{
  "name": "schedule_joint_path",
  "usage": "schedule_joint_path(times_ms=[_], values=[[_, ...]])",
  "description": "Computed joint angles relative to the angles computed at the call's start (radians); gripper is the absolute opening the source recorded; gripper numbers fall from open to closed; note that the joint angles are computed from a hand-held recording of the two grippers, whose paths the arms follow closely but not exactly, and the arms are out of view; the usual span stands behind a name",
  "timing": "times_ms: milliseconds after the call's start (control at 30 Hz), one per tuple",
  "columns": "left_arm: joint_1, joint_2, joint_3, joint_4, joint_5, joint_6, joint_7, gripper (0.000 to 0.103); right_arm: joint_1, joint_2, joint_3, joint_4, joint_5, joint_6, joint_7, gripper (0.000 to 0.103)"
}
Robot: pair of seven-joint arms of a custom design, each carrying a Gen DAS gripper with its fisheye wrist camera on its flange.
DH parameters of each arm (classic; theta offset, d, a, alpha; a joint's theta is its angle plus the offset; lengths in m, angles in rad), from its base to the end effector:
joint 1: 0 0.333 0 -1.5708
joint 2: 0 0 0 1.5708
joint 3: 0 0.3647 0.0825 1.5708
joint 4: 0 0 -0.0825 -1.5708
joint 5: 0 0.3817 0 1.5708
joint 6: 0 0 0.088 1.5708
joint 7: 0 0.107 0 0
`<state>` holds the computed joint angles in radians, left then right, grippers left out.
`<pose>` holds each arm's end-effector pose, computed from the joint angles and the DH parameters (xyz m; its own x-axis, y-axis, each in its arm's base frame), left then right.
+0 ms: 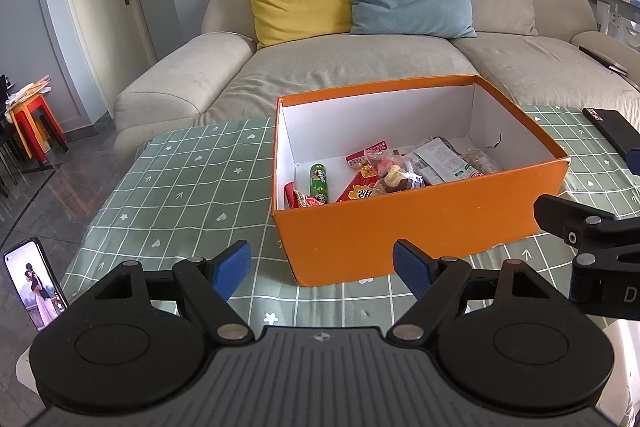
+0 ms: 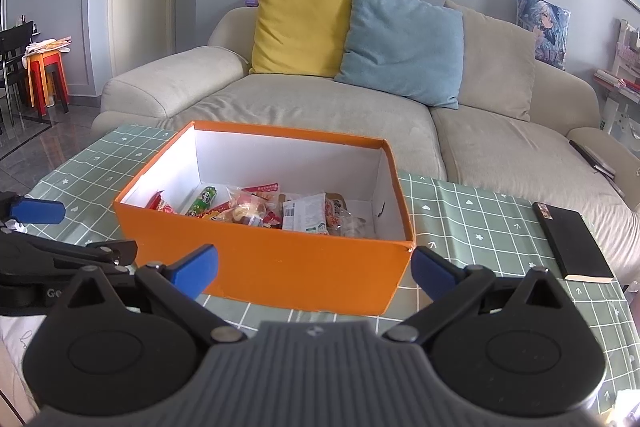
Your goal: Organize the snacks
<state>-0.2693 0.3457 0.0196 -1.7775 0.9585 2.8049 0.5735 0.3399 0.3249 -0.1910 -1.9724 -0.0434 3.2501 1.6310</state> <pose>0.6629 -0.2111 0.4730 -0.0035 -0.9899 -0.1420 -0.6614 0.1088 -0.7421 0.6616 0.1189 0.4733 0.1520 -0.9874 0.0440 -0.5626 -0.1230 -0.8175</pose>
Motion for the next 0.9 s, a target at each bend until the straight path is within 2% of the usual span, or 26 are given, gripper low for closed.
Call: schedule_joint_path(times_ms=[900], values=[[0.001,0.002,-0.005,-0.001,-0.04,-0.007,0.025,0.094,-0.017,-0.015,0.023,-0.018,0.002,-0.001,-0.004,0.099]])
